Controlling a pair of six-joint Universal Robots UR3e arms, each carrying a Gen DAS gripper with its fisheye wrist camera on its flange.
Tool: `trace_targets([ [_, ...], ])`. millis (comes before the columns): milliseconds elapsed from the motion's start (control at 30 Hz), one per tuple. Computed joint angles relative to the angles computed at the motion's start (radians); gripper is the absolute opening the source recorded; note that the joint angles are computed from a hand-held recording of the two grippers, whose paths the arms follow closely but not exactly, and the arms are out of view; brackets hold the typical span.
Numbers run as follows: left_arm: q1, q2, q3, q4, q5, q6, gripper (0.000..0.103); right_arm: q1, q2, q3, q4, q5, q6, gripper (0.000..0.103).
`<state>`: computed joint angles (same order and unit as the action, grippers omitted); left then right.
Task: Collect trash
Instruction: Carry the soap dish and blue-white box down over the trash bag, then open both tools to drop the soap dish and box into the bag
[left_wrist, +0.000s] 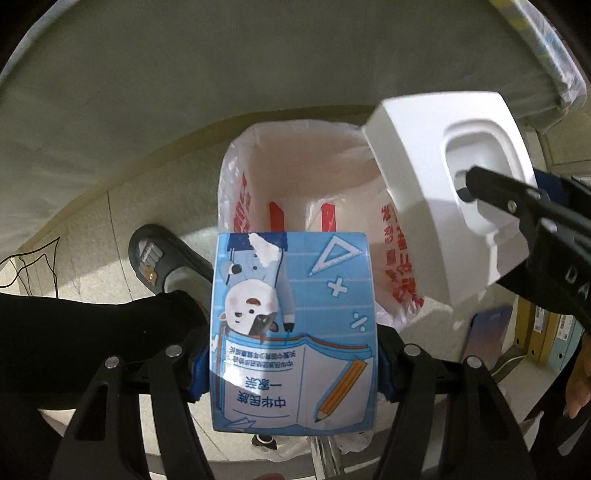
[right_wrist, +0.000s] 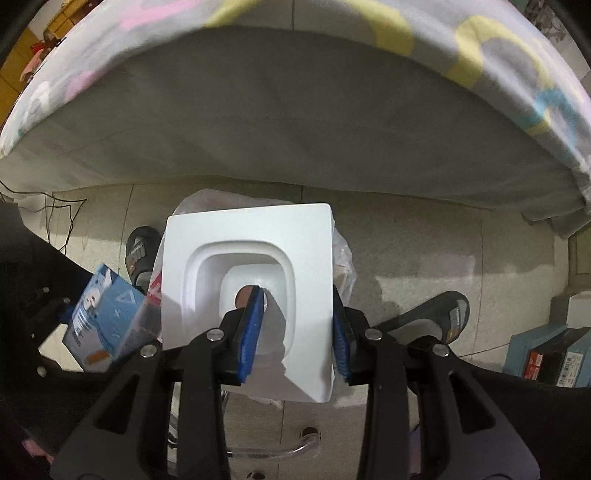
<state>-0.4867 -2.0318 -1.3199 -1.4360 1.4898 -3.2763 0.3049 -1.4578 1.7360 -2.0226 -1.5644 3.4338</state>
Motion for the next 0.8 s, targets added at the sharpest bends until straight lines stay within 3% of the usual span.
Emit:
trace_targets([
  [267,-0.012,-0.051,0.016,0.020,-0.004,-0.011,0.066,-0.022,0.072,0.010,-0.040,0.025,0.003,0.038],
  [333,-0.011,-0.043,0.007,0.016,-0.004,-0.016,0.072,-0.034,0.077,0.016,-0.043,0.044,-0.002,0.045],
  [400,-0.008,-0.043,-0.006,0.027,-0.003,-0.020,0.076,-0.038,0.082,0.014,-0.038,0.036,0.008,0.060],
  [467,-0.007,-0.041,-0.008,0.029,-0.009,-0.021,0.086,-0.034,0.084,0.016,-0.046,0.036,0.024,0.067],
  [600,-0.015,-0.042,-0.008,0.036,-0.003,-0.024,0.089,-0.046,0.065,0.041,-0.056,0.036,0.035,0.076],
  [800,-0.007,-0.026,-0.034,0.059,0.000,-0.034,0.090,-0.057,0.026,0.065,-0.055,0.040,0.063,0.076],
])
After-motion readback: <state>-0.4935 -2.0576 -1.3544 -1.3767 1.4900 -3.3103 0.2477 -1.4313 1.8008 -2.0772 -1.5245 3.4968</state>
